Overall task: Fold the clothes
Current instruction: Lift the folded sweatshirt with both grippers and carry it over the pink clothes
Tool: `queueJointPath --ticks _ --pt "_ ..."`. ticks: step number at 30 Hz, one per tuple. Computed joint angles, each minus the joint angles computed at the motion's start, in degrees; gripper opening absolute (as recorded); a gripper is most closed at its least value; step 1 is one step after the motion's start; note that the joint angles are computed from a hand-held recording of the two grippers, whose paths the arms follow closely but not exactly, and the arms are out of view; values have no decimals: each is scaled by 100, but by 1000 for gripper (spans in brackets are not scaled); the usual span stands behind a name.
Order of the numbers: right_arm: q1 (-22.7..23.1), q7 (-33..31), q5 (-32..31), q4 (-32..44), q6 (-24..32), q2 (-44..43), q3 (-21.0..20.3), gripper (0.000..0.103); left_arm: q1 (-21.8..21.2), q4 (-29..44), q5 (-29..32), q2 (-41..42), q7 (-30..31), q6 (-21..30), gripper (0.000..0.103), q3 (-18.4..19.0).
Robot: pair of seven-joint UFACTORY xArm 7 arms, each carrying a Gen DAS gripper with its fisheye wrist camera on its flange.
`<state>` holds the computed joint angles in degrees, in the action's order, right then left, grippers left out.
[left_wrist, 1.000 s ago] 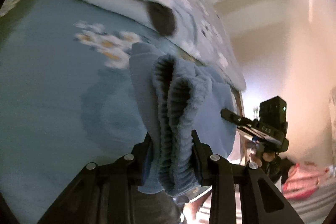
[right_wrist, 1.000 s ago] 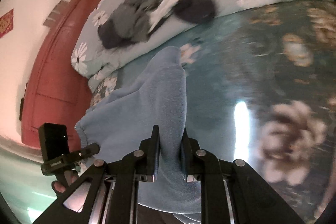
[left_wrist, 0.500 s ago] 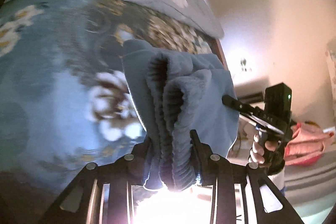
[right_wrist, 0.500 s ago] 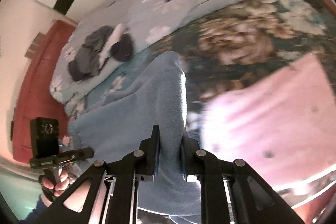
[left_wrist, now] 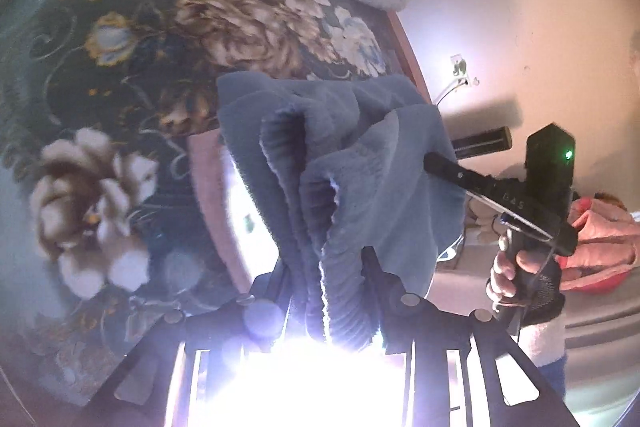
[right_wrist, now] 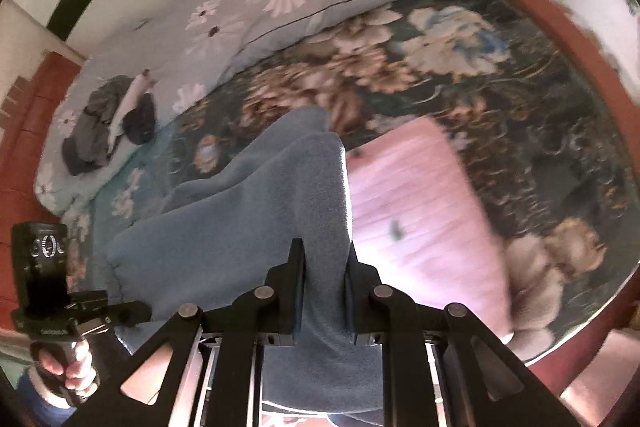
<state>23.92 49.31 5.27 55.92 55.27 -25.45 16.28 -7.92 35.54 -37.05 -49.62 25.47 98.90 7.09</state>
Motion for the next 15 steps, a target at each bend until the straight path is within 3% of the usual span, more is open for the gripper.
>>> queueJointPath --ticks 7,15 --pt "-201 -142 -247 -182 221 -112 -104 17 -334 -184 -160 97 -238 -634 38 -559" --pt "-307 257 -128 -1032 -119 -283 -121 17 -555 -692 209 -107 -329 -1087 37 -591"
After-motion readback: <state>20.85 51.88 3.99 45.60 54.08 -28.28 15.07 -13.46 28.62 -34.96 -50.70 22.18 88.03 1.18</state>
